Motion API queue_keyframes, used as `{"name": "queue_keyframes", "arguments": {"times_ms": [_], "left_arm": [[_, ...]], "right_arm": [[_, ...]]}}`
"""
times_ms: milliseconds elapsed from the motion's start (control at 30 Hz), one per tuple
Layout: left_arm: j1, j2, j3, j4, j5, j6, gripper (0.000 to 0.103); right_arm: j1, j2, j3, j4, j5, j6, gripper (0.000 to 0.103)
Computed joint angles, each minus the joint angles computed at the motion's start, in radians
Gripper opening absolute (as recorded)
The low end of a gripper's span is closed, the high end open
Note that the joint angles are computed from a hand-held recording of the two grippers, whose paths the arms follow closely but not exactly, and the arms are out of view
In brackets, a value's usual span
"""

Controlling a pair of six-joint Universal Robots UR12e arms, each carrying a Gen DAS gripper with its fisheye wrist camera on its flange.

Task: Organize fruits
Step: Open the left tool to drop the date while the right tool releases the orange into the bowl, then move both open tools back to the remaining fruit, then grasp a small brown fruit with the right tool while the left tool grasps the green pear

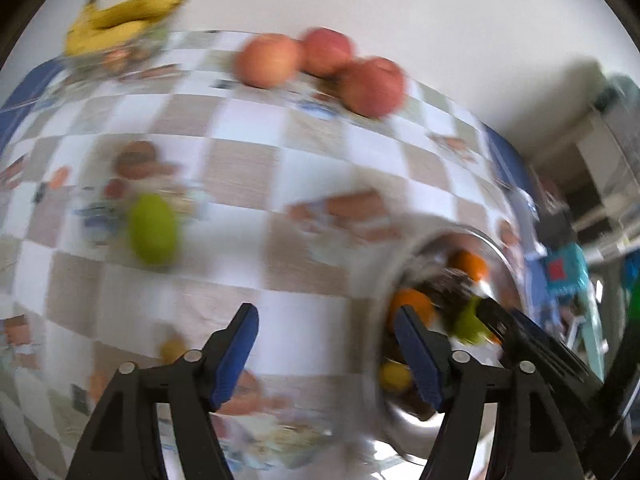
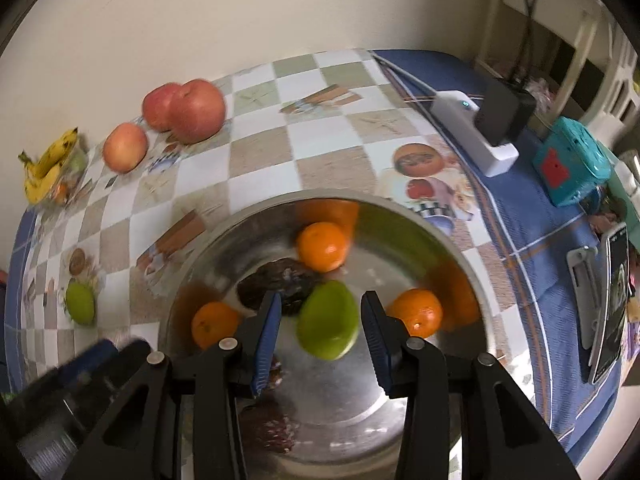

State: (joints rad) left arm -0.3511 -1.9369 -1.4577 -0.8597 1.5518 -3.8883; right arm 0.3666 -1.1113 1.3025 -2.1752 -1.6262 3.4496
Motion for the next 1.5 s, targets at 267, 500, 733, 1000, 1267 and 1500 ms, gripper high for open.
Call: {"name": "queue_keyframes", "arguments": {"times_ms": [267, 500, 733, 1000, 1267, 1500], "left_arm": [[0.021, 0.048, -0.049, -0.074, 0.160, -0.056, 0.099], [0.035, 0.090, -0.088, -0.082, 0.246, -0.045, 0.103], [0.035, 0.112, -0.102, -0.132, 0.296, 0.000, 0.103], [0.060, 0.130, -0.131, -0.172, 0.234, -0.027, 0.103], [0.090, 0.136, -0.167, -0.177, 0.176, -0.063, 0.103], [0.102, 0.144, -0.186, -0.140, 0.152, -0.067, 0.103]], "right_arm": [[0.033, 0.017, -0.016, -0.035, 0.001, -0.067, 0.091], [0.055, 0.026, -0.024, -0.089, 0.068, -0.093, 0.093], [0.088, 0.048, -0.059, -0.046, 0.132, -0.187, 0.093], [0.115, 0.076, -0.093, 0.031, 0.150, -0.238, 0.093], [0.133, 0.100, -0.108, 0.057, 0.235, -0.294, 0.070], [0.144, 0.117, -0.123, 0.098, 0.295, -0.335, 0.050]]}}
